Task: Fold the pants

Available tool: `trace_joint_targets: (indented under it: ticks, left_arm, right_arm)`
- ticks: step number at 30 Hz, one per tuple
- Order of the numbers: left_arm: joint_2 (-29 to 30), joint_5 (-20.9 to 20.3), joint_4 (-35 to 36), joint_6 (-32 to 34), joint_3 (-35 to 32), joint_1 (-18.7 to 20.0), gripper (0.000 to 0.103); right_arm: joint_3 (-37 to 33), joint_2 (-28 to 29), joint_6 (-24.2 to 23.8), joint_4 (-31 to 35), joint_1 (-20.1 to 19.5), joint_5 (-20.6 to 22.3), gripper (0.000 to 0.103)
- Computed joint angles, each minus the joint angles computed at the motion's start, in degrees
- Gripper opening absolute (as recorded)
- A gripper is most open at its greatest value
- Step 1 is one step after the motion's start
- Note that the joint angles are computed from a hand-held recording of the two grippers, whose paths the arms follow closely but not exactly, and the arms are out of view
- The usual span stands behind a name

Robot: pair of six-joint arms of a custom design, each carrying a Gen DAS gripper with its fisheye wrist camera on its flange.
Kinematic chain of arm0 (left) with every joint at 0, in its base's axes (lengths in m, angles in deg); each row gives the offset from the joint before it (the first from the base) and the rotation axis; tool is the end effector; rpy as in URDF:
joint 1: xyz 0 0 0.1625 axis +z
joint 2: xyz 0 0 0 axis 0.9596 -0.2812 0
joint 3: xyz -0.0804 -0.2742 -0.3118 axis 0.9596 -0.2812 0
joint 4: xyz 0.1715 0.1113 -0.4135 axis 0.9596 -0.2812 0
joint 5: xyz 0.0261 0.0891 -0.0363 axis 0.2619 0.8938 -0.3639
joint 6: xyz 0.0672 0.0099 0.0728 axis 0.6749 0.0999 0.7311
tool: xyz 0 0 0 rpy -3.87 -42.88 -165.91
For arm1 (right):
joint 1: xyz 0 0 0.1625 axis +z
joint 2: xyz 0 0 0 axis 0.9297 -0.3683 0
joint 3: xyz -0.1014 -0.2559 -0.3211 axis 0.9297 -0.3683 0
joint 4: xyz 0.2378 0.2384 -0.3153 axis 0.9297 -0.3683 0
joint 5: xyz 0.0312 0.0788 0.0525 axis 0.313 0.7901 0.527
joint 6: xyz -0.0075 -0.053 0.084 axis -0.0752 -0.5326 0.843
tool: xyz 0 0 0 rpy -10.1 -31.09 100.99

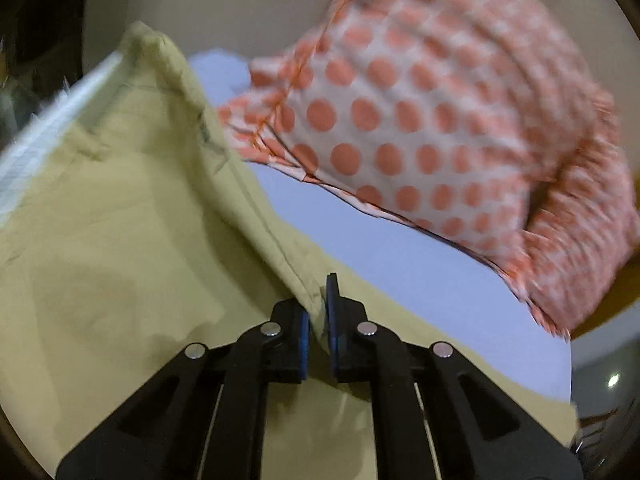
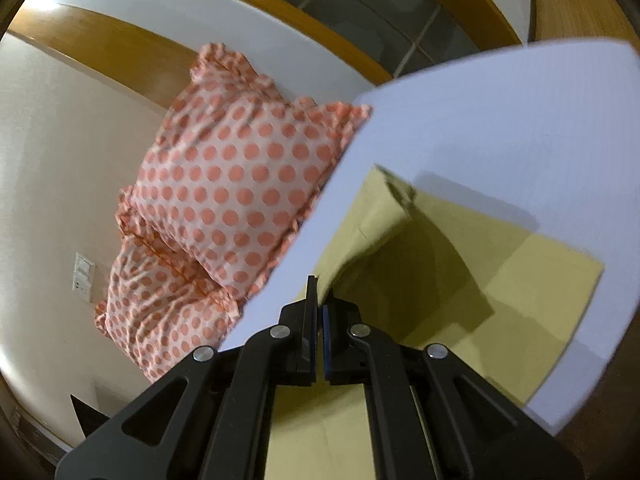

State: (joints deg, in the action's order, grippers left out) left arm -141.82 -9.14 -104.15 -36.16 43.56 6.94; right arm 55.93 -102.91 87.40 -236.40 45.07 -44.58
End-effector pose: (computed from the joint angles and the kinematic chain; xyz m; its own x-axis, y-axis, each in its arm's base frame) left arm 0.0925 -0.5542 0.4963 -0.9162 -0.1869 -0.3546 0.1215 0.7135 -0.6901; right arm 0.2171 -0.3174 0.1310 -0.9212 0.3144 -0.2292 0.2929 0.1729 -0.9404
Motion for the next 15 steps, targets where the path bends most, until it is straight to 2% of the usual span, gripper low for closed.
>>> trace_joint_targets:
  ticks: [2,4,8,11,15]
  left_arm:
    - [-9.83,1.01,-2.43,3.84,8.39,-2.63,0.008]
    - [-19.91,2.44,-0.89,4.53,15.54,-4.87,0.012]
    - [-31.69,2.07,6.76,-0.25,23.02,-3.67,0.012]
    - [-34.73,-1.20,8.45,-2.62,25.73,0.17,0.012]
    - [-35.40,-4.45,6.46,-1.49,26.86,2.51,0.012]
  right_arm:
    - [0.23,-0.37,-1.09,-1.57,1.63,-2.36,0.002]
    - [0.70,-0.23,-1.70,-3.18,3.14,-4.95,0.002]
    - [1.74,1.05,0.26,-3.15,4.16,-9.17,0.002]
    - [3.00,2.07,3.92,-2.18,3.02,-9.40,0.002]
    - [3.76,2.27,4.45,-2.12,2.43,-9.56,0.002]
